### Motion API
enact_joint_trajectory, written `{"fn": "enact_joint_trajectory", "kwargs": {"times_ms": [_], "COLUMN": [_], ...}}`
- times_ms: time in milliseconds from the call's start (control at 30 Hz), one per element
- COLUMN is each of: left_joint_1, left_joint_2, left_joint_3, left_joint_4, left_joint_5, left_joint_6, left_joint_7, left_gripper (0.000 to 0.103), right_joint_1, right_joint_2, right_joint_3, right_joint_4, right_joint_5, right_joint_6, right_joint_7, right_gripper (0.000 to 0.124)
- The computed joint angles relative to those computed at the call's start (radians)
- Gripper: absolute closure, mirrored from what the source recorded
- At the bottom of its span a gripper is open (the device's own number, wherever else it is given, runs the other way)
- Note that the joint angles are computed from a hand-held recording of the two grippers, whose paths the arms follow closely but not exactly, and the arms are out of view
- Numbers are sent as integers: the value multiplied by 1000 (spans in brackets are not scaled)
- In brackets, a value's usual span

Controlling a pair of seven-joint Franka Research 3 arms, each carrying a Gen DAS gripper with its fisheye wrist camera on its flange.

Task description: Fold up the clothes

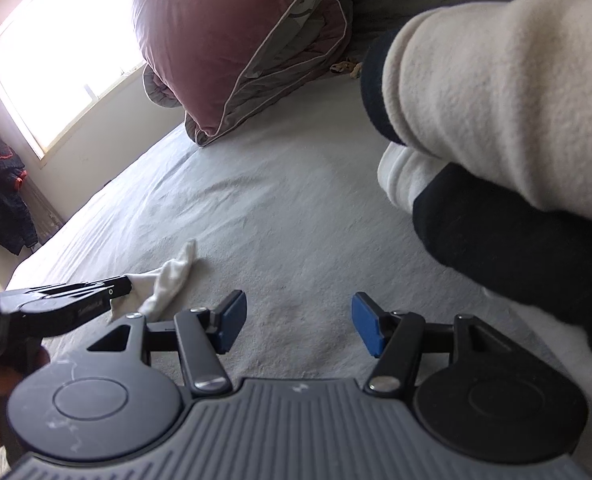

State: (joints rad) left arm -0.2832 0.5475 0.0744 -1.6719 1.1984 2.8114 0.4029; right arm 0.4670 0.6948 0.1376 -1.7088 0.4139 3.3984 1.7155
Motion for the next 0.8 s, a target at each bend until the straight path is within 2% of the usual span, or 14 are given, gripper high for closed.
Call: {"fn": "enact_joint_trajectory", "kwargs": {"times_ms": [100,167,233,267,333,400,500,567,600,633,667,733,800], "left_joint_1": [29,66,79,102,104,82,-18,-70,-80,-59,-21,4,26], "left_joint_2": [-32,-56,-82,-70,-57,-35,22,54,68,74,77,69,41], "left_joint_3": [-14,-35,-32,-49,-63,-69,20,85,100,81,42,24,14], "left_joint_4": [-37,-72,-116,-112,-116,-98,-26,16,37,46,47,37,1], "left_joint_5": [-44,-92,-100,-127,-151,-178,-152,-123,-121,-153,-203,-255,-283], "left_joint_6": [22,94,189,235,267,236,199,192,182,177,187,219,286], "left_joint_7": [24,57,73,135,229,310,267,174,134,136,166,190,231], "left_gripper": [90,65,55,47,42,42,45,59,66,84,96,97,98], "right_joint_1": [30,40,32,26,20,27,31,8,-32,-100,-177,-310,-388], "right_joint_2": [1,5,7,6,6,9,14,18,23,33,48,90,127], "right_joint_3": [-32,-42,-33,-25,-18,-24,-26,3,49,127,213,360,447], "right_joint_4": [4,11,12,9,6,11,18,20,19,16,12,5,2], "right_joint_5": [5,5,1,0,0,3,1,-12,-33,-72,-122,-228,-311], "right_joint_6": [-7,-9,-7,-3,1,-1,-3,3,12,27,42,69,93], "right_joint_7": [-8,-16,-20,-20,-20,-21,-26,-28,-27,-23,-15,18,53], "right_gripper": [61,61,61,61,61,61,61,61,61,61,61,61,61]}}
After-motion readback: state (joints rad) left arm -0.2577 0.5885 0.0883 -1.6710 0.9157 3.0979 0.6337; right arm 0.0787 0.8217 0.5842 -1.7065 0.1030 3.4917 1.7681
